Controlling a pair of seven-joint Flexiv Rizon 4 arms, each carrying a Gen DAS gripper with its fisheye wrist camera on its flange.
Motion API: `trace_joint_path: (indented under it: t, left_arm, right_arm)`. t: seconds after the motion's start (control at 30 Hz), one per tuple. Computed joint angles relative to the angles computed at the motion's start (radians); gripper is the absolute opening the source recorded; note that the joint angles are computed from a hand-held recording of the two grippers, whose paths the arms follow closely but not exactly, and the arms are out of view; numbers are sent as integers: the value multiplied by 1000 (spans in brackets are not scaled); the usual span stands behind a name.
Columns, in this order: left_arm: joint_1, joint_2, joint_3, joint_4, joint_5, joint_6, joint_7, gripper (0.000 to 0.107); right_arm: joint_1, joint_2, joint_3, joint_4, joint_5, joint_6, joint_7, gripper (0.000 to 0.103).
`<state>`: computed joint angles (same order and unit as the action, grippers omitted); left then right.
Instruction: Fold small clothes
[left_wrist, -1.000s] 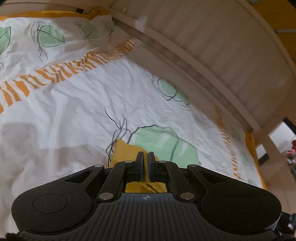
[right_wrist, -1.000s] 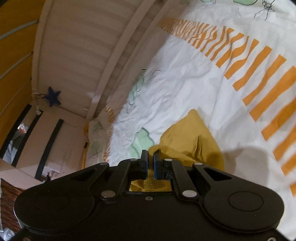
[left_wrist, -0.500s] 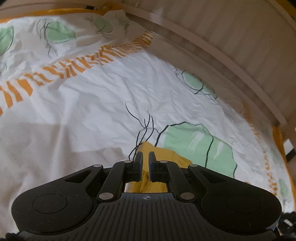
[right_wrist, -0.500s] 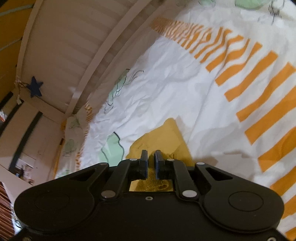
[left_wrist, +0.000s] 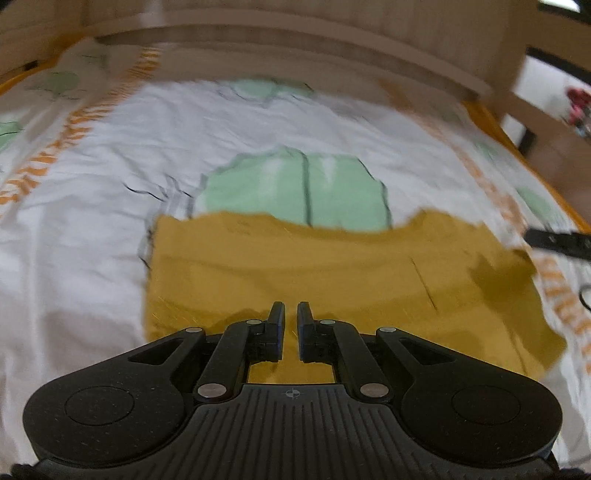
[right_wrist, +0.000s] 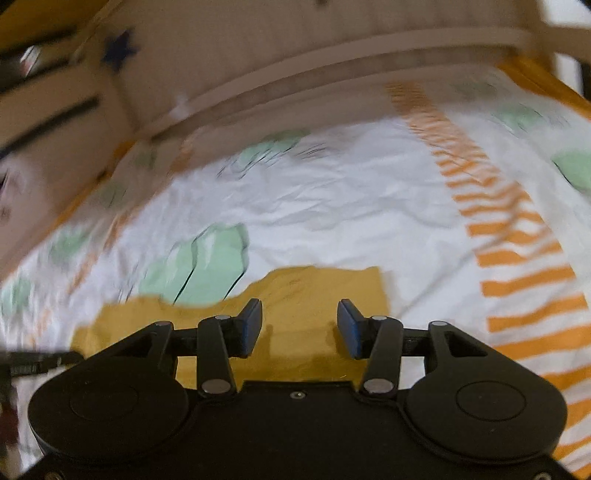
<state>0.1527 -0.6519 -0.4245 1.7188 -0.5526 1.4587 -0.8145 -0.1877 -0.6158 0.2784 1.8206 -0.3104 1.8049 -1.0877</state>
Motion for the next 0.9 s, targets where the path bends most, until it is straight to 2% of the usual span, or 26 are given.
trace_joint_path:
  t: [0.07,0.13,0.2,0.3,0.4,0.53,0.7,0.9]
  left_arm:
    - [4,10,1,10,13,-39,25,7]
    - [2,11,10,8,12,-76,47,7]
    - [-4,19,23,11,-1,-119,57,7]
    - [-43,20,86,-14,1,-205,53,7]
    - [-76,8,125,-31,-6,-205,49,7]
    - [-94,-28,145,-86,-33,-222,-1,7]
    - [-117,-82,162,-161,-29,-179,-54,7]
    - [-135,-149,191,-272,-7,-175,-187,7]
  right_arm:
    - [-48,-4,68,-5,-66,-43,-55,55]
    - [-131,-20,186,-11,-123,-111,-142,55]
    - [-202,-42,298,-19,-149,-192,-231,55]
    - [-289,-89,446,-45,-132,-296,-340,55]
    - [-300,-100,481,-61,-98,-347,-389,55]
    - [-231,-65,390,-61,-68,-357,-382,54]
    - [-109,-23,231,-33,-36,-294,-358,54]
    - [68,5,21,-8,6,-212,-338,55]
